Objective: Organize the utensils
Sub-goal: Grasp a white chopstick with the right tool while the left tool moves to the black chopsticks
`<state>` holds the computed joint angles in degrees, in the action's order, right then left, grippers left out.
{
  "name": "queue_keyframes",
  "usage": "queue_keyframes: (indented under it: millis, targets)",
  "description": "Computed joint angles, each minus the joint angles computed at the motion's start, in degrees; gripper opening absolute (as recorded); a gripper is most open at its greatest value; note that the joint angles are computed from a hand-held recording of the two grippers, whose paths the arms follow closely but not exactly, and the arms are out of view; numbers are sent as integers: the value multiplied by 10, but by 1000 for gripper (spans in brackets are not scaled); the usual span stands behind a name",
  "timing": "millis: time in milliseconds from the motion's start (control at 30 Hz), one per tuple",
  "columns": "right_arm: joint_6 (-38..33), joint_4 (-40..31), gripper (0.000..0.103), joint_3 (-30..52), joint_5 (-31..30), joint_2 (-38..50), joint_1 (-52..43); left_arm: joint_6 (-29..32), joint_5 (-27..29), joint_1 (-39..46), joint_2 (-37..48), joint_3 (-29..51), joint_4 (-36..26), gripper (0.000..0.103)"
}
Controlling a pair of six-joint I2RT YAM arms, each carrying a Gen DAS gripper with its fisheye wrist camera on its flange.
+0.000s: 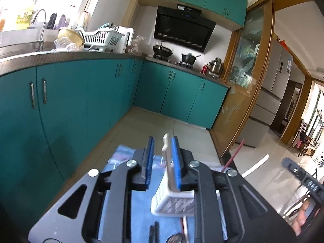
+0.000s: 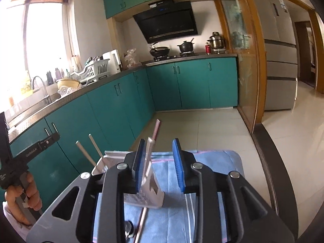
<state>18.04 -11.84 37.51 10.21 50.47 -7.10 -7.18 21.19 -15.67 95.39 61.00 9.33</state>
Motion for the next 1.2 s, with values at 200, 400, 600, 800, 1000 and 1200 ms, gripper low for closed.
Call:
queue_keyframes:
  millis: [200, 400, 600, 800, 1000, 1200]
  targets:
    - [41, -23, 28, -108, -30, -13, 24, 107, -4, 18, 57, -45, -54, 23]
    - [84, 99, 28, -106, -60, 304, 127, 167, -27, 0, 160, -49, -90, 23]
    - [102, 118, 28, -63, -49, 413, 182, 182, -34, -9, 186, -57, -96, 24]
    - [102, 106, 28, -47, -33, 425, 194, 178, -33, -21, 189, -64, -91, 25]
    - [102, 92, 28, -34, -37, 439, 207, 175, -32, -27, 188, -70, -89, 29]
    - [111, 86, 14, -28, -10, 445, 225, 175, -32, -28, 183, -72, -92, 30]
